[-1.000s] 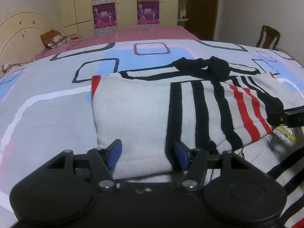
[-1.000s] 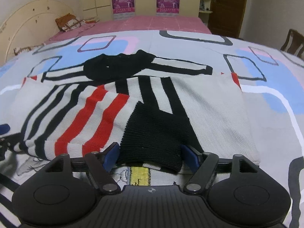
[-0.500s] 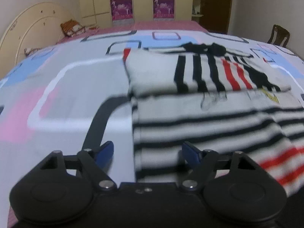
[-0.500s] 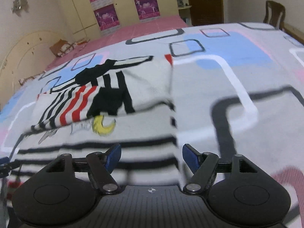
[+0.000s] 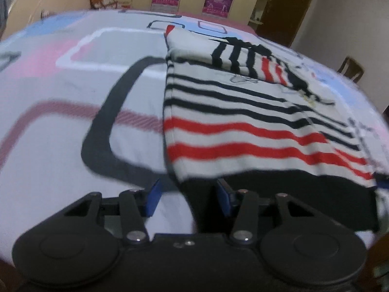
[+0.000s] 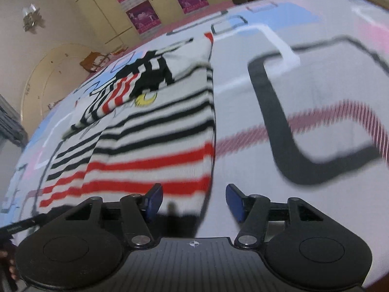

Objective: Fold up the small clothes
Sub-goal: 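Grasp the black hem with both tools and lift it toward the collar, then carry the held hem over the collar with both tools and release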

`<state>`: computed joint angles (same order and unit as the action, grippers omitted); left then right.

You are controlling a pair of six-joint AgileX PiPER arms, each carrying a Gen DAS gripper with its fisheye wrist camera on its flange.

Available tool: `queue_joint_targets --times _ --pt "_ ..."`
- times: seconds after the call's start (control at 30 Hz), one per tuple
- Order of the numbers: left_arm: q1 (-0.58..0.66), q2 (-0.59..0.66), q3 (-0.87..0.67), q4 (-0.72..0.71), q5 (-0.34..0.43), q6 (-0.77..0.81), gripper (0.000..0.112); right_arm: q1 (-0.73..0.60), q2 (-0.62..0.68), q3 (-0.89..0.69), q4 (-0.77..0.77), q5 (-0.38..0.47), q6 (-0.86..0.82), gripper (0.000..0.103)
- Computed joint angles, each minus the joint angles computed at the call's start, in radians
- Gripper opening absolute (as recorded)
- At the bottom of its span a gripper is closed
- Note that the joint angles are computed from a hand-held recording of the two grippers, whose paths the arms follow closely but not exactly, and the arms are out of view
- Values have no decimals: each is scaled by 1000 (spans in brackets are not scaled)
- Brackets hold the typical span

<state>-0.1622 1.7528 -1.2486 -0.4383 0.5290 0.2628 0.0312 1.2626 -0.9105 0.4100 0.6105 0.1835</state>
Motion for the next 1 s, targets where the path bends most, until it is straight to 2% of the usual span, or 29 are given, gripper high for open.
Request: queue_joint_targets --times 0.1,0.17,0.23,0.33,0.37,0.4,0.47,0.57,0.63,0.7,0.77,0.8,0.83,0.87,0.9,1.0 --pt "53 -27 55 -225 38 175 44 -31 -68 86 148 5 -87 58" --pt "95 -35 86 -368 85 274 35 -44 -112 135 240 13 -143 58" --pt "140 -30 121 -522 144 388 35 -49 -142 169 312 18 -185 58" --pt "165 -11 148 -658 174 483 35 -47 -151 199 419 15 -255 57" --pt "178 10 144 -709 192 513 34 -48 -148 202 447 11 -275 52" --pt "190 33 138 -757 212 537 33 -64 -136 205 503 16 -322 39" --pt "212 86 119 -846 264 581 32 -96 -108 213 582 27 -374 34" --pt "236 116 127 -919 323 625 29 -143 -104 245 701 54 -473 34" --pt "244 117 142 -928 371 655 30 -169 -114 263 757 105 -539 34" --pt "230 115 139 -911 365 662 30 -172 -116 273 792 126 -583 34" --pt "219 132 113 -911 360 640 29 -153 -98 269 815 95 -588 34" --pt "209 141 96 -910 348 630 28 -151 -87 263 830 85 -596 26" --pt "198 144 82 -902 330 618 21 -147 -76 254 832 75 -596 16" --pt "188 140 74 -891 305 601 5 -141 -65 236 801 69 -570 7" --pt "182 128 83 -912 283 612 7 -134 -64 221 771 56 -546 5" --pt "215 63 176 -1100 302 806 7 -162 -128 230 823 54 -614 5"
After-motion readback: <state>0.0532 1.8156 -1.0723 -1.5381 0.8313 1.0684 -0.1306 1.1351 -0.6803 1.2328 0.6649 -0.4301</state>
